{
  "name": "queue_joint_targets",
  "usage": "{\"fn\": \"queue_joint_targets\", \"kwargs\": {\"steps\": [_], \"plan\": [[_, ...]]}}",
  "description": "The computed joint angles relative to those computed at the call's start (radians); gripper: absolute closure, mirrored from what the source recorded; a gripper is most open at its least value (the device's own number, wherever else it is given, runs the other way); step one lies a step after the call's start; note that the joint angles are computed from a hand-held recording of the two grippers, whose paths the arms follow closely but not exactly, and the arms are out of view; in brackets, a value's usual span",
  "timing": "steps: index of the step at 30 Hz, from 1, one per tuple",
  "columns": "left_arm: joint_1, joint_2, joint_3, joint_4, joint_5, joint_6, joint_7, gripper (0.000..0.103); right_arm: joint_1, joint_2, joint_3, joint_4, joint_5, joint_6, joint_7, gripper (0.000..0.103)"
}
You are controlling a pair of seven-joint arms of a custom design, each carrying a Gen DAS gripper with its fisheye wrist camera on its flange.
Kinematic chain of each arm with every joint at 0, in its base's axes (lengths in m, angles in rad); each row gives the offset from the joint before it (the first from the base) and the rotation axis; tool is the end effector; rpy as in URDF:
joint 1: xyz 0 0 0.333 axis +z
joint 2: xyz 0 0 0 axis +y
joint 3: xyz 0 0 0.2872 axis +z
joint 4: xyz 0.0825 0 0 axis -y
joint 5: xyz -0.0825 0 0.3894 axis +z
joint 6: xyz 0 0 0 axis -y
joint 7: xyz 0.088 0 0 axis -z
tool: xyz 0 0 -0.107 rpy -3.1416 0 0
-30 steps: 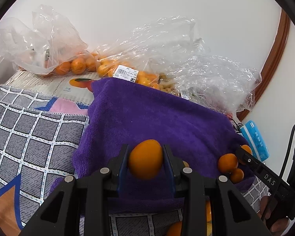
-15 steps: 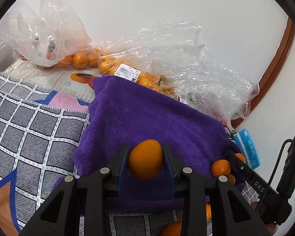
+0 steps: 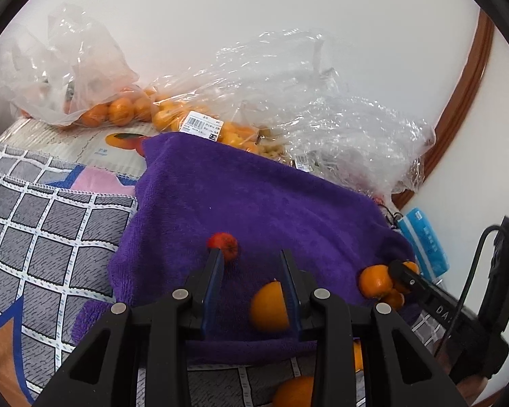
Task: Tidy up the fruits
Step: 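Open left tool to release its orange on the towel while right tool opens on its orange, then pull both tools back from the towel toward the loose fruits on the bed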
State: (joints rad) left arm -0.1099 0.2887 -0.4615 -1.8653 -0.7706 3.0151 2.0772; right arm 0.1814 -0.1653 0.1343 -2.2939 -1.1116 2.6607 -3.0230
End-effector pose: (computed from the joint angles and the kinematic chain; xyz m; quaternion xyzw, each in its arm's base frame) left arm 0.5911 -0.2907 0.4304 -0.5370 0.7094 -0.4502 0.0754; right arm 0.4956 0.1900 0.4313 -0.4675 0.7739 -0.3118 0.2922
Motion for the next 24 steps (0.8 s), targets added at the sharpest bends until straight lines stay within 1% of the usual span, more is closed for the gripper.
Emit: {"fn": "queue_joint_targets", "kwargs": {"steps": [3,5,9,11,14,17,19,21,24], "plan": [[-0.006,-0.001,0.006,-0.003,0.014,0.002,-0.010,0.072,-0.001,-0.003,-0.002,-0.004,0.008,0.006,-0.004,0.070],[0.001,0.000,-0.002,-0.002,0.005,0.005,-0.002,0.072,-0.002,-0.004,-0.001,-0.004,0.008,0.002,-0.002,0.070],[0.003,-0.002,-0.005,-0.005,0.002,0.010,-0.001,0.071,-0.001,-0.001,0.004,0.000,0.000,-0.020,0.007,0.064],[-0.005,-0.002,0.007,-0.005,0.020,0.004,-0.019,0.071,-0.001,0.000,0.003,0.001,-0.011,-0.025,0.019,0.063],[-0.006,-0.008,0.008,-0.013,0.029,0.006,-0.024,0.070,-0.002,-0.002,0.001,-0.001,-0.024,-0.027,0.043,0.057],[-0.004,-0.011,0.004,-0.019,0.031,0.014,-0.020,0.066,-0.002,-0.001,-0.001,-0.004,-0.033,-0.018,0.074,0.050],[-0.001,-0.011,-0.002,-0.019,0.028,0.015,-0.015,0.065,-0.001,0.001,-0.001,-0.002,-0.035,-0.014,0.074,0.049],[-0.007,-0.014,0.005,-0.024,0.038,0.018,-0.024,0.065,0.002,0.001,0.002,-0.001,-0.045,-0.026,0.079,0.047],[-0.013,-0.018,0.009,-0.032,0.055,0.032,-0.037,0.061,0.005,-0.005,0.007,-0.001,-0.066,-0.044,0.100,0.043]]}}
